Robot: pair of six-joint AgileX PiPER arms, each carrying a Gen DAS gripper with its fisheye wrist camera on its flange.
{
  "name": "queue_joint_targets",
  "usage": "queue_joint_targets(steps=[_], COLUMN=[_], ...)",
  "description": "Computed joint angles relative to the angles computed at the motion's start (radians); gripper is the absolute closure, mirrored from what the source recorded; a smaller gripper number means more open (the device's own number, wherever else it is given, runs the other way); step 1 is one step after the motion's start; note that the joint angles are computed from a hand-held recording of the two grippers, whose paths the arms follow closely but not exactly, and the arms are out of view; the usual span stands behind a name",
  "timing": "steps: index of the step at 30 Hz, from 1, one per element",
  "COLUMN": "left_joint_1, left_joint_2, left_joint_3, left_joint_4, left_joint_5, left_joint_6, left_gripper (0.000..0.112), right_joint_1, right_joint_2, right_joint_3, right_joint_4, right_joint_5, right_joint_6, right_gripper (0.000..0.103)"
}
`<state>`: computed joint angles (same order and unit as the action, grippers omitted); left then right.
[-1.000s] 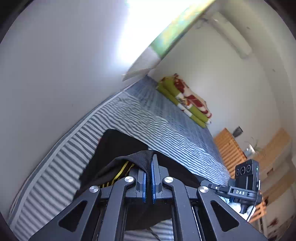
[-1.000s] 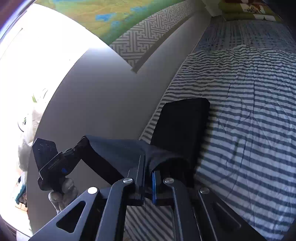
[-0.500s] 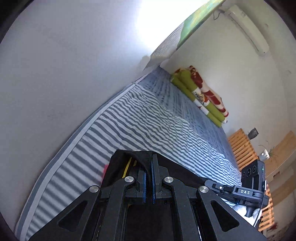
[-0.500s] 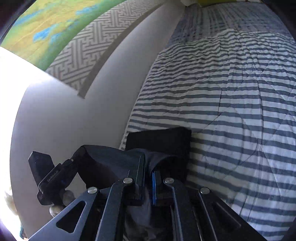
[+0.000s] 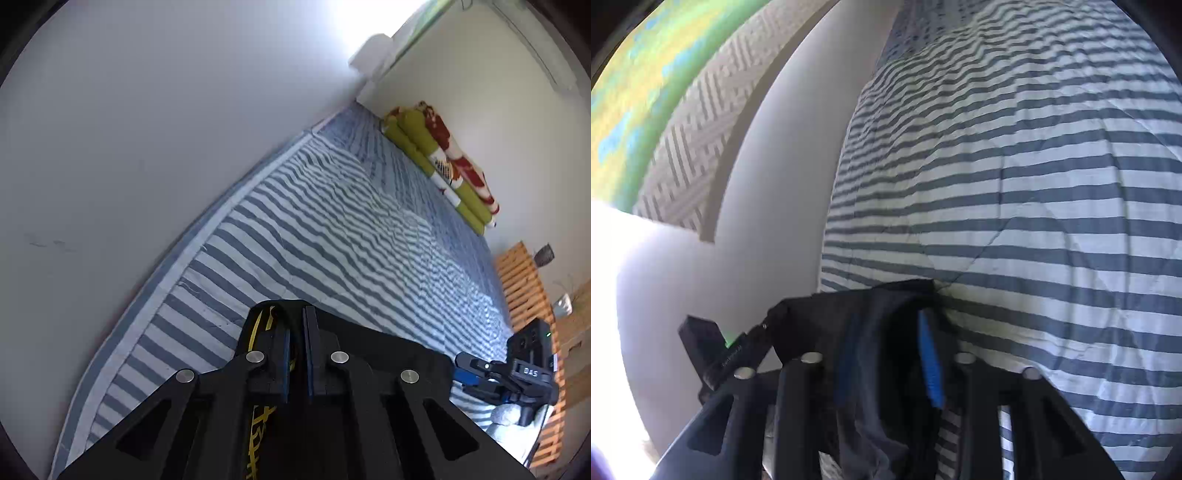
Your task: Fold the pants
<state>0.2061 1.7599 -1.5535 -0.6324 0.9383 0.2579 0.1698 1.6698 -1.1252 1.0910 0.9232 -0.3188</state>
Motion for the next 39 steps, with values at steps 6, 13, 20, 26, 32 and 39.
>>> queue_joint_targets(steps=[6, 13, 20, 26, 32, 39], left_joint_1=[-0.032, -0.063, -0.049, -0.036, 0.014, 0.083], left_joint_2=[-0.055, -0.056, -0.24, -0.205, -0.301, -0.625], left_joint_3=[-0.007, -0.056, 0.126, 0.25, 0.421, 0.616], left_joint_4=[0.036, 0.168, 0.127, 0.143, 0.288, 0.3], left_joint_5=[0.028, 0.033, -0.032, -0.04, -0.077, 0.036], left_joint_6=[0.053, -0.079, 0.1, 0.09, -0.007, -0.014], left_gripper=[0.079, 0.066, 0.064, 0.077, 0.079, 0.079], right_joint_1=[0.056, 0.449, 0.453, 0.629, 0.897, 1.111], right_joint_2=[-0.167, -0.116, -0.201, -0.324, -0.387, -0.704], right_joint_3=[0.07, -0.008, 0.109, 0.188, 0.275, 0.381], right_joint_4=[-0.086, -0.631, -0.667, -0.769, -1.156, -1.273], right_joint_5=[-0.133, -0.305, -0.346, -0.346, -0.303, -0.054], right_joint_6=[-0.024, 0.37, 0.396, 0.477, 0.87, 1.212], right_gripper=[0.069, 0.072, 0.072, 0.072, 0.072, 0.072])
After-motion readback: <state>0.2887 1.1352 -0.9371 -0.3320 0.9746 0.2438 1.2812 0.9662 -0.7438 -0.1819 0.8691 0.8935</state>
